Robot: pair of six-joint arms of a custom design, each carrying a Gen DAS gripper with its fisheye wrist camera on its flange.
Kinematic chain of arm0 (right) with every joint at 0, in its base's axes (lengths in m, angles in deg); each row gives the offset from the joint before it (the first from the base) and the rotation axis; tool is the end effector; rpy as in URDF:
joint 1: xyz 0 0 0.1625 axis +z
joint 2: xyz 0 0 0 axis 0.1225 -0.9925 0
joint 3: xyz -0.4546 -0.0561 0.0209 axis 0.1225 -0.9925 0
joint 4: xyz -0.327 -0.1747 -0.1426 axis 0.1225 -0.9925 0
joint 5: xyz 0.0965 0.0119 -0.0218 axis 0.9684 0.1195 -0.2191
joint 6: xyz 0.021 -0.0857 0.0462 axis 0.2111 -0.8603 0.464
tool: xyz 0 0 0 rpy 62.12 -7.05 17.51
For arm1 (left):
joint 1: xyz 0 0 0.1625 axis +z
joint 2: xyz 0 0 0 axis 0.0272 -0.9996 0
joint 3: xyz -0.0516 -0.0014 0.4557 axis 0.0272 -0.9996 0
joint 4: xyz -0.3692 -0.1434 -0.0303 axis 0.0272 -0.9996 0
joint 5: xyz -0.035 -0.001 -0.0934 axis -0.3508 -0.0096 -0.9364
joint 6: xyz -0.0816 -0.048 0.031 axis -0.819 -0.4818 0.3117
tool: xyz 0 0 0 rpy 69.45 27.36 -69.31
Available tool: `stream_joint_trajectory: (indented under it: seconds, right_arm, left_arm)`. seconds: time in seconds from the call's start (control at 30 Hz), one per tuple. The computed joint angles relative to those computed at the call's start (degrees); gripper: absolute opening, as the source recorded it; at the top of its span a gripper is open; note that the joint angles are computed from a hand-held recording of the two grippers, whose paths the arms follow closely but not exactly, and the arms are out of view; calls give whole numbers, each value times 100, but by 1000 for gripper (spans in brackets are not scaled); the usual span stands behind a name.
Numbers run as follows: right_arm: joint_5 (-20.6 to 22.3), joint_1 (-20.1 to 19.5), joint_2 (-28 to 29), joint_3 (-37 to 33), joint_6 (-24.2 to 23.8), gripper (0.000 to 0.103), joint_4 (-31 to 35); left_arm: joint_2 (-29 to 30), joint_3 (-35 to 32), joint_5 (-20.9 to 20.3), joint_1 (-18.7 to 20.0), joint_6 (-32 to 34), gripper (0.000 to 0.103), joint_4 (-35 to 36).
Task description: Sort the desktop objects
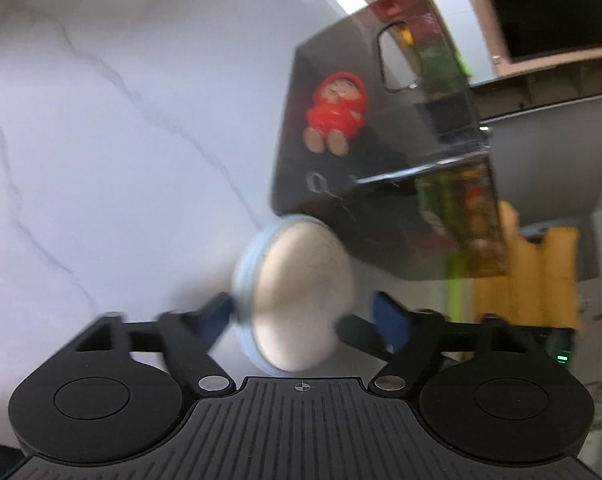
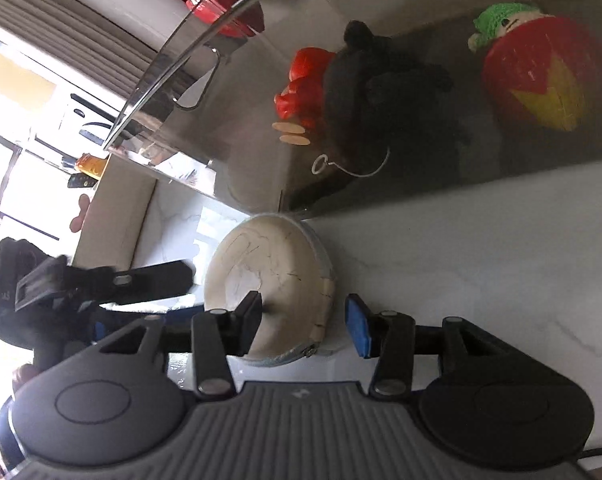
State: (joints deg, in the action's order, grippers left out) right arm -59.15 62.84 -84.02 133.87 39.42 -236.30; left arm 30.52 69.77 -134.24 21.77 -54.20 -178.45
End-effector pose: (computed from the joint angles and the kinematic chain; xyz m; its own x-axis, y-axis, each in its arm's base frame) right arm 0.0371 -0.2987 0.2024 -0.9843 -0.1294 0.1196 -0.1607 0.9380 -0.3073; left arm -0.2032 -0.2671 0.0890 -0.9898 -0.1311 0.0556 -0.1422 0.9287 -0.3425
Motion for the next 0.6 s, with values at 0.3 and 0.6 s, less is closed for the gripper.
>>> stream_joint_trajectory:
  seconds: [0.3, 0.6]
  right_arm:
    - [441, -465, -467, -77, -51, 57, 788]
    - [706, -905, -869, -141, 57, 64, 1455]
  left_arm:
    - [229, 130, 144, -143, -650, 37, -320]
    - [966, 173, -451, 178, -928, 34, -1667]
